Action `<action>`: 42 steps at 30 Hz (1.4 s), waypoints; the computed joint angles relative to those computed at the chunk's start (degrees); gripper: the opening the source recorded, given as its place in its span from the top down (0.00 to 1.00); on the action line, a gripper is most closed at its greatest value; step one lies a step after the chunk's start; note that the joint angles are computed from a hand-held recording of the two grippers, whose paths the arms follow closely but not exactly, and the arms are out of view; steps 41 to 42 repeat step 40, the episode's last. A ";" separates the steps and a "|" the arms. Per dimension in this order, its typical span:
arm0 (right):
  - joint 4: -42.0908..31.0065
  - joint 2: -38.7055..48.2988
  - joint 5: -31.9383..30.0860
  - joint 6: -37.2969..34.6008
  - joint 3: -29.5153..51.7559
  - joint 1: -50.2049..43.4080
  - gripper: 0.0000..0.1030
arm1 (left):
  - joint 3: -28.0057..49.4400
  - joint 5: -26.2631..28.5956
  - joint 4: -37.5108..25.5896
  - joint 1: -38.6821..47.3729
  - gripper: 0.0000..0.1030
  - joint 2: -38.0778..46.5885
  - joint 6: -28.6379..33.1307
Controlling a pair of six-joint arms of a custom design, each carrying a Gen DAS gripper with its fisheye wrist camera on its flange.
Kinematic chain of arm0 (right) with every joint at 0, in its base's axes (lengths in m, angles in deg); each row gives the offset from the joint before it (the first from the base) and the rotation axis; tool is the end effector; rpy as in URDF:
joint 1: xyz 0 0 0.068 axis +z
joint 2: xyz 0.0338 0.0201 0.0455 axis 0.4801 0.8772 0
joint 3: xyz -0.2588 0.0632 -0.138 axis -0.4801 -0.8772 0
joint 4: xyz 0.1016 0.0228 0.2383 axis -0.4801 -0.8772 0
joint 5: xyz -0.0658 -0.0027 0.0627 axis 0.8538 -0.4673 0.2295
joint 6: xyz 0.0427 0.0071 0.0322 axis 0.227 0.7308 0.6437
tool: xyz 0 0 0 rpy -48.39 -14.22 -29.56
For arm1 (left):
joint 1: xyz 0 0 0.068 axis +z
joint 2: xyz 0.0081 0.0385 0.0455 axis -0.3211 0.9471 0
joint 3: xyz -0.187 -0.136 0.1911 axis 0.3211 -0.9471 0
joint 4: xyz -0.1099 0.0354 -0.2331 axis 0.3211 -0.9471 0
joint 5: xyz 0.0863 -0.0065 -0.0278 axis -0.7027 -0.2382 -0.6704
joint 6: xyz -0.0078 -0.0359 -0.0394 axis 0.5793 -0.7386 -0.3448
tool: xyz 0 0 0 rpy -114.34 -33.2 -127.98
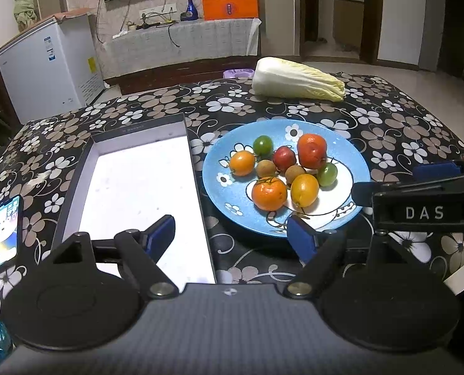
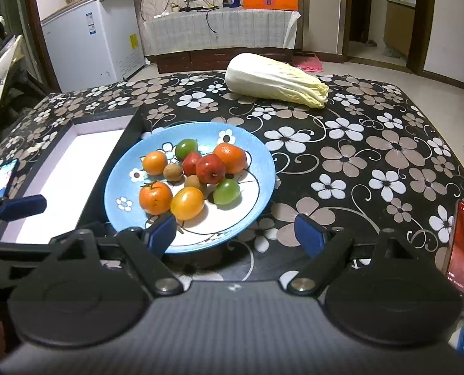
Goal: Organize fruits
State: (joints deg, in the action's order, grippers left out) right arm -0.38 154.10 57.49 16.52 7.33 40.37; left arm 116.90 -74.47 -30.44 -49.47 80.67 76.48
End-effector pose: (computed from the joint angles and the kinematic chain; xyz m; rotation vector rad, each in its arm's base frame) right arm 0.3293 0.0623 0.0322 0.1493 2.3210 0.0546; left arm 0.2759 -0.1553 0.0465 0.4078 2.2502 -0.0777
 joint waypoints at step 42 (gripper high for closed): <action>2.63 -0.40 -1.62 1.10 -1.53 -1.31 0.18 | 0.20 2.59 1.62 1.35 0.19 0.65 -0.66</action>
